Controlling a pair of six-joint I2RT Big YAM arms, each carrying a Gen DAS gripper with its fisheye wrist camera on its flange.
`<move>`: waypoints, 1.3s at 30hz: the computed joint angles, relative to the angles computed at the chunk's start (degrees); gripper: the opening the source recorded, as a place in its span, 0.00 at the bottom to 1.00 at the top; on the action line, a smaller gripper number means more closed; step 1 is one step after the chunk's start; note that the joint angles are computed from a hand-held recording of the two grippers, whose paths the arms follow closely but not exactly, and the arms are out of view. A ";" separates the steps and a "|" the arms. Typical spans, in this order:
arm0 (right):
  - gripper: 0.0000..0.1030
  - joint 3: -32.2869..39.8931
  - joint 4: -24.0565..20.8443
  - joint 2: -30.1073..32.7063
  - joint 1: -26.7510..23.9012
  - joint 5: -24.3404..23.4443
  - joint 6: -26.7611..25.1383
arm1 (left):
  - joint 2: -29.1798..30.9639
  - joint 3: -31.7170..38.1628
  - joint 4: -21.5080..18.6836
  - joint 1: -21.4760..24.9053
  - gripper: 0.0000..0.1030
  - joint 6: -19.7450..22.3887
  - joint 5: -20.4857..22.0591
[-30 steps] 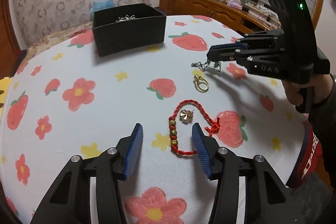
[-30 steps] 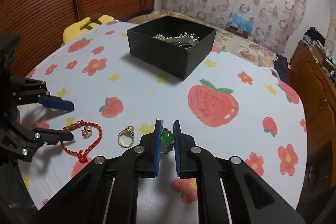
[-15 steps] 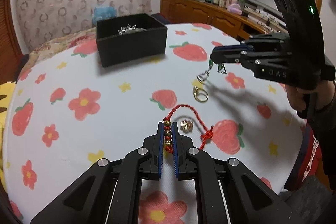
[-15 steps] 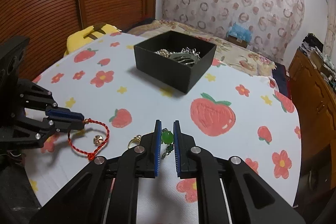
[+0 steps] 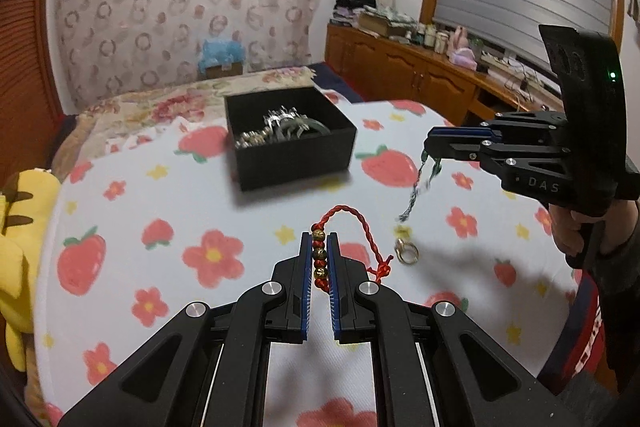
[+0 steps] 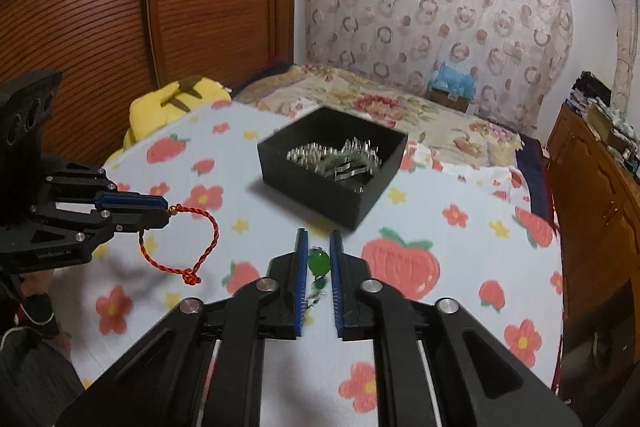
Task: Organize jewelry
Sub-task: 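Grasp the red string bracelet with the left gripper while the right lifts the green earrings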
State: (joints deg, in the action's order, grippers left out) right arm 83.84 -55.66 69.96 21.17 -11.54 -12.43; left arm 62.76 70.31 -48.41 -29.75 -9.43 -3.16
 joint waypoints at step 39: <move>0.12 -2.30 -0.95 5.50 1.06 6.96 1.80 | 1.15 -0.18 1.76 1.96 0.06 -0.38 0.24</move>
